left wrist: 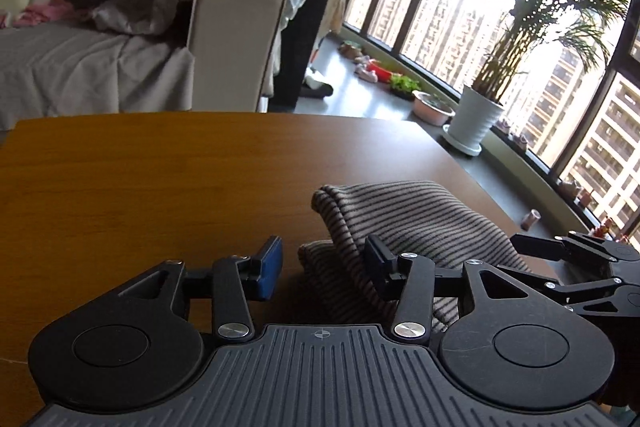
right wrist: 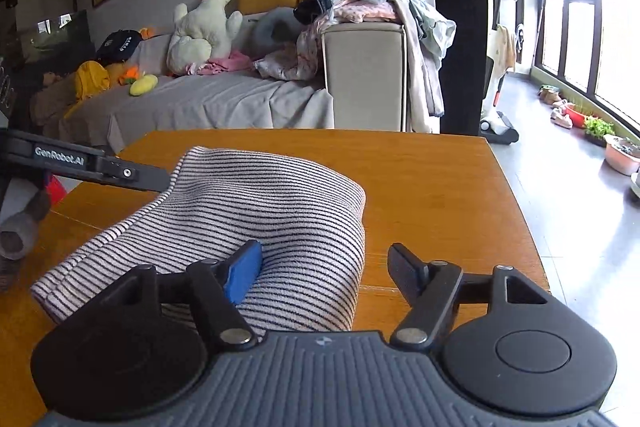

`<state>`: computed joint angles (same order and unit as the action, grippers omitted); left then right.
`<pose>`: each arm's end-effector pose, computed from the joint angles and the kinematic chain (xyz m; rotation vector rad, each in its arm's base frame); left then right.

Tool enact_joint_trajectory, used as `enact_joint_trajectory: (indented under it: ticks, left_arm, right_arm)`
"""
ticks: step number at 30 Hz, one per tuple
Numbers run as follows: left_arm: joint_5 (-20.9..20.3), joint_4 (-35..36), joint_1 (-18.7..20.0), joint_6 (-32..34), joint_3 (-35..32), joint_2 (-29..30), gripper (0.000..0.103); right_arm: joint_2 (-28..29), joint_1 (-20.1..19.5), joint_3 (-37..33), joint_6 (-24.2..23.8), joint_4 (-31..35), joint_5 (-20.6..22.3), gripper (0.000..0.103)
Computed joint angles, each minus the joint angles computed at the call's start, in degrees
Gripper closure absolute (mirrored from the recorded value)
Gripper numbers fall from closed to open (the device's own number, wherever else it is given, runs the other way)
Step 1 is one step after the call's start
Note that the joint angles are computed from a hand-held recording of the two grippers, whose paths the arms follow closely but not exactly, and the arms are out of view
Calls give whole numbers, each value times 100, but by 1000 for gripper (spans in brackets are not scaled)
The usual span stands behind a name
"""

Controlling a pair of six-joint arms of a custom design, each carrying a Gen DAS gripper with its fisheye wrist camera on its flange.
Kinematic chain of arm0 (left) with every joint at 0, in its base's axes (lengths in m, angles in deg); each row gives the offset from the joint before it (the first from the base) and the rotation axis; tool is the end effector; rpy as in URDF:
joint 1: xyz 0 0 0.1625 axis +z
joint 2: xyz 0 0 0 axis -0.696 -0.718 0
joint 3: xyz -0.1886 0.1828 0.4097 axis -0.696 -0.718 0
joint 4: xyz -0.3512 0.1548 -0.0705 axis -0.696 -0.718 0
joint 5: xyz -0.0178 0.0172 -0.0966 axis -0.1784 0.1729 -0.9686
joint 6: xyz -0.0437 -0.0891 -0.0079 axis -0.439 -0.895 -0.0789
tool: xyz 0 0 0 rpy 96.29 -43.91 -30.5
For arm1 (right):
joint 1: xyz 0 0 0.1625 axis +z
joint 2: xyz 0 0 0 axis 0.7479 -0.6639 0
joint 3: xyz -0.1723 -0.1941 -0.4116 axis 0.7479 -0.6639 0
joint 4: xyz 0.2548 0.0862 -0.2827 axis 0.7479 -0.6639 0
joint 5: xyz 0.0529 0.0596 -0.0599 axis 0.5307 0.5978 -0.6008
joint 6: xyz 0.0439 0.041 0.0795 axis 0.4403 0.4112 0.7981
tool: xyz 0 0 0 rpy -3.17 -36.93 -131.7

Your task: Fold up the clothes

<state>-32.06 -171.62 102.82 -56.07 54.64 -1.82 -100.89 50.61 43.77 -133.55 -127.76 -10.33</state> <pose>-0.1105 -0.5603 0.2631 0.3589 2.4257 -1.1512 0.2145 -0.5795 0.1383 1.1239 -2.4140 0.9214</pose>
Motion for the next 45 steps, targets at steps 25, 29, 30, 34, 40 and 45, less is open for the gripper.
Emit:
enact_joint_trajectory:
  ticks: [25, 29, 30, 34, 40, 45]
  left_arm:
    - [-84, 1168, -328, -1268, 48, -64, 24]
    - [583, 289, -655, -938, 276, -17, 34]
    - [624, -252, -741, -581, 333, 31, 34]
    - [-323, -726, -699, -77, 202, -26, 34]
    - [-186, 449, -275, -320, -348, 448, 33]
    - [136, 480, -511, -781, -128, 211, 33]
  right_arm:
    - [-221, -55, 792, -392, -184, 119, 8]
    - [-147, -24, 853, -490, -431, 60, 8]
    - [-132, -26, 865, -484, -471, 60, 8]
    - [-109, -36, 918, -426, -596, 67, 8]
    - [-432, -145, 826, -161, 208, 297, 8]
    - [-945, -358, 371, 257, 1793, 814, 7]
